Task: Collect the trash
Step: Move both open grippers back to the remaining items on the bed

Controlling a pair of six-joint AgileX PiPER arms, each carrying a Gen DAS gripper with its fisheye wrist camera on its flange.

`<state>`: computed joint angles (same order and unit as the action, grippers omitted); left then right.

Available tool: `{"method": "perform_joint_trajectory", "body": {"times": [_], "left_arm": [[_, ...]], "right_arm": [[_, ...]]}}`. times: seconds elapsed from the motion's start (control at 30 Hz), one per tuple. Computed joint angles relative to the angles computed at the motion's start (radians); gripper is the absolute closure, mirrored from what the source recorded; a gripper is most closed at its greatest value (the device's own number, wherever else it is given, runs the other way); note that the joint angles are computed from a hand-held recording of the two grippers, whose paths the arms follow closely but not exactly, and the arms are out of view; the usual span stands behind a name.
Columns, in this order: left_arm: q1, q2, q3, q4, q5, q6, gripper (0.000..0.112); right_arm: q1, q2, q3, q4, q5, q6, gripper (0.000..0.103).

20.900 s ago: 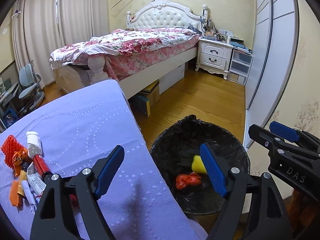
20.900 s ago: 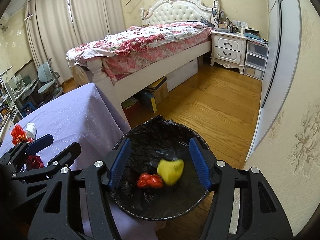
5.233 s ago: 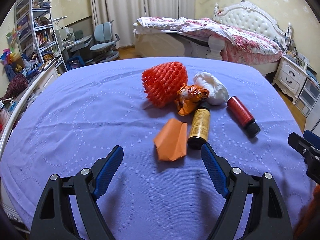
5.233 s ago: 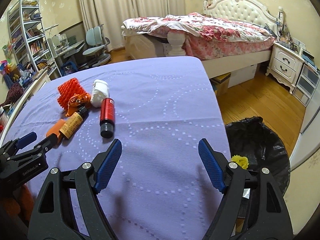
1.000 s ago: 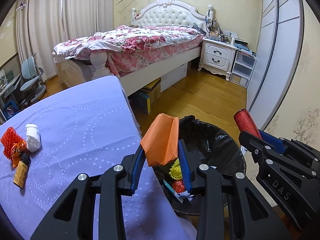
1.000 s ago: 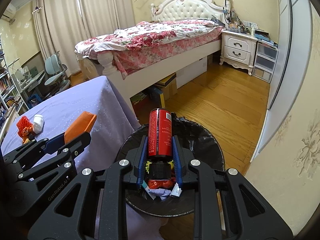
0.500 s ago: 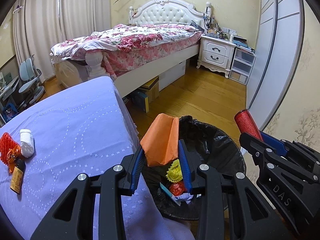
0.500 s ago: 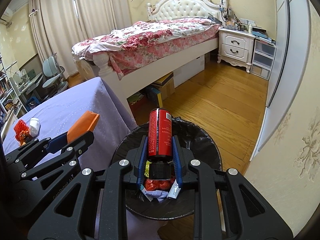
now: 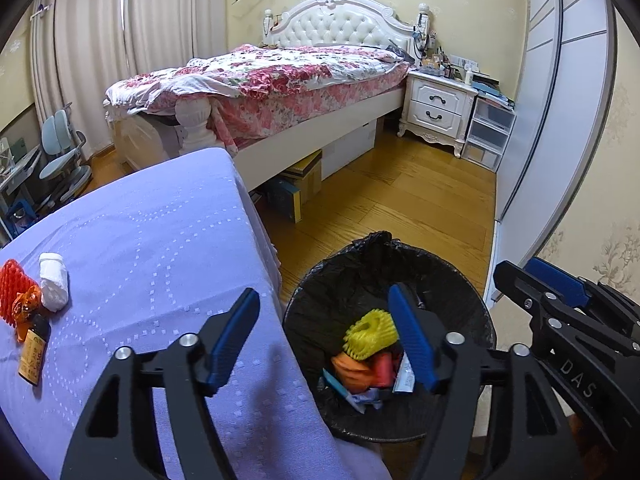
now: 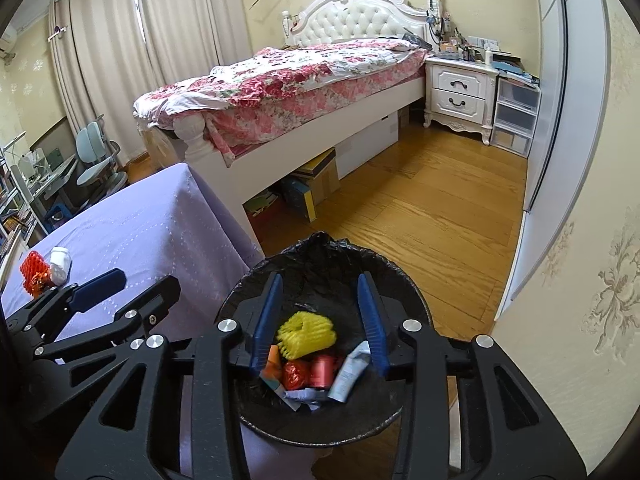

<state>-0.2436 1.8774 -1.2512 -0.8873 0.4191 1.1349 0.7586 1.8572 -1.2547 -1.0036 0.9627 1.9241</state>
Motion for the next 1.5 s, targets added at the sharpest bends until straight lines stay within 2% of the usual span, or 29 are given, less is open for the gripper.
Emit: {"method": "perform_joint_trajectory", "body": {"times": [0.2, 0.33, 0.4, 0.77, 1.2, 1.5], "left_arm": [[0.017, -0.008, 0.012, -0.007, -0.015, 0.005, 0.037], [0.038, -0.025, 0.035, -0.035, -0.038, 0.047, 0.036], [0.055, -0.031, 0.041, -0.039, -0.036, 0.055, 0.036], [0.194, -0.035, 0.034, 0.001, -0.017, 0.028, 0.036], [0.391, 0.002, -0.021, 0.023, 0.016, 0.024, 0.036], [0.520, 0.066, -0.100, 0.079, 0.010, -0.007, 0.036]], "right_arm": [[0.007, -0.002, 0.005, -0.008, 0.028, 0.032, 0.044], [0.008, -0.001, 0.006, -0.002, 0.025, 0.038, 0.041], [0.009, 0.003, -0.001, 0.001, 0.027, 0.031, 0.036], [0.027, 0.081, -0.121, 0.040, -0.001, -0.045, 0.033], [0.065, 0.293, -0.491, 0.149, 0.008, -0.318, 0.033], [0.084, 0.513, -0.904, 0.283, 0.081, -0.575, 0.033]]}}
